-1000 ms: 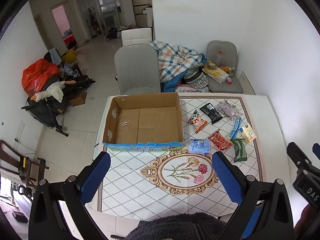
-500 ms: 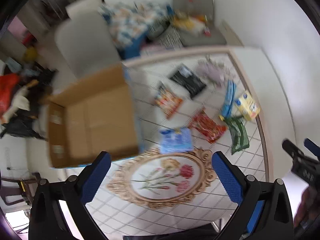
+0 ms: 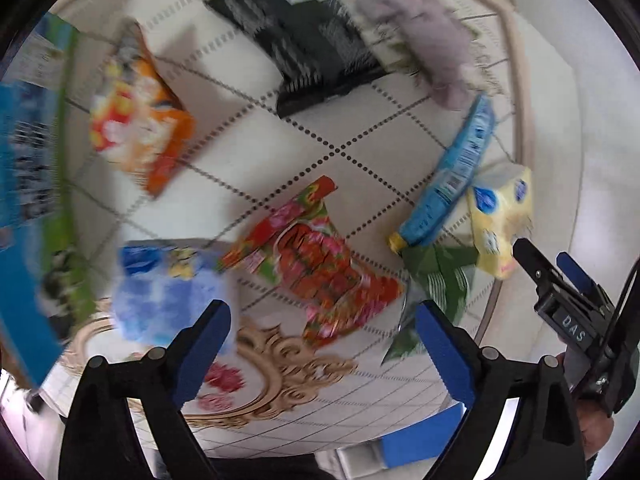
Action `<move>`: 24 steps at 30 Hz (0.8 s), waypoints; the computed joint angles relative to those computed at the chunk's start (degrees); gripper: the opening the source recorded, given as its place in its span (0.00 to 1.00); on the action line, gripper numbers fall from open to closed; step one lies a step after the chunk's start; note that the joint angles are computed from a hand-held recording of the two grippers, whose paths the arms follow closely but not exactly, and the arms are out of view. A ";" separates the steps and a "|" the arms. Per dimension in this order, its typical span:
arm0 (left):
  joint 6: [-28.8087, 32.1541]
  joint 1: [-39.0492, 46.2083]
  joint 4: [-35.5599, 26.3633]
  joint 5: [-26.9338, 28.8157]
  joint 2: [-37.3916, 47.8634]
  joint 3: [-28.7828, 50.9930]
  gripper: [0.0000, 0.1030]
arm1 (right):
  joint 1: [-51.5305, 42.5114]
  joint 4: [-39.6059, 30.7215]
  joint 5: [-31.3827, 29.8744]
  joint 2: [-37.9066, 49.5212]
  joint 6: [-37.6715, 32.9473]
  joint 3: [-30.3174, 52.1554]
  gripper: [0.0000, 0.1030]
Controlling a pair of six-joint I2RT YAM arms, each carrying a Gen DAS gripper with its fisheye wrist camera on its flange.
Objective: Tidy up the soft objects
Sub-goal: 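Grasp the red-green candy bag with the left tool while the right tool grasps the yellow Vinda tissue pack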
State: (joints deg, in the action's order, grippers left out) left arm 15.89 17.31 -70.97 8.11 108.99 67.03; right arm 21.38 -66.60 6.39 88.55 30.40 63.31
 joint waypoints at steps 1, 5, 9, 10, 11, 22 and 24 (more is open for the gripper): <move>-1.17 -0.34 0.72 0.06 1.51 0.02 0.91 | -0.75 1.00 -0.35 1.48 -1.51 -0.09 1.00; -4.32 -1.03 2.89 -0.31 5.01 -0.60 0.91 | -3.60 5.93 -4.69 5.91 -6.42 -1.45 1.00; -4.57 -3.39 4.84 -0.93 5.25 -2.78 0.60 | -4.57 8.85 -6.93 9.56 -8.14 -1.42 0.94; -4.40 -3.94 4.98 -1.03 5.07 -3.12 0.58 | -4.66 9.38 -7.48 10.36 -8.35 -1.50 0.94; -4.31 -4.44 5.56 -1.36 4.40 -3.65 0.57 | -4.62 9.50 -7.68 11.56 -8.29 -1.12 0.93; -2.86 -11.06 9.46 -5.13 -9.24 -9.89 0.38 | -4.30 18.61 -11.12 10.71 1.22 -9.90 0.68; -2.02 -11.23 7.56 -4.64 -13.76 -9.53 0.38 | -3.74 18.91 -11.01 7.32 3.29 -11.91 0.67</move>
State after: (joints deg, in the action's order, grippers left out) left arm 13.87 6.08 -63.42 3.46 95.23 57.50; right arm 17.64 -47.69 -4.62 95.88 33.70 51.40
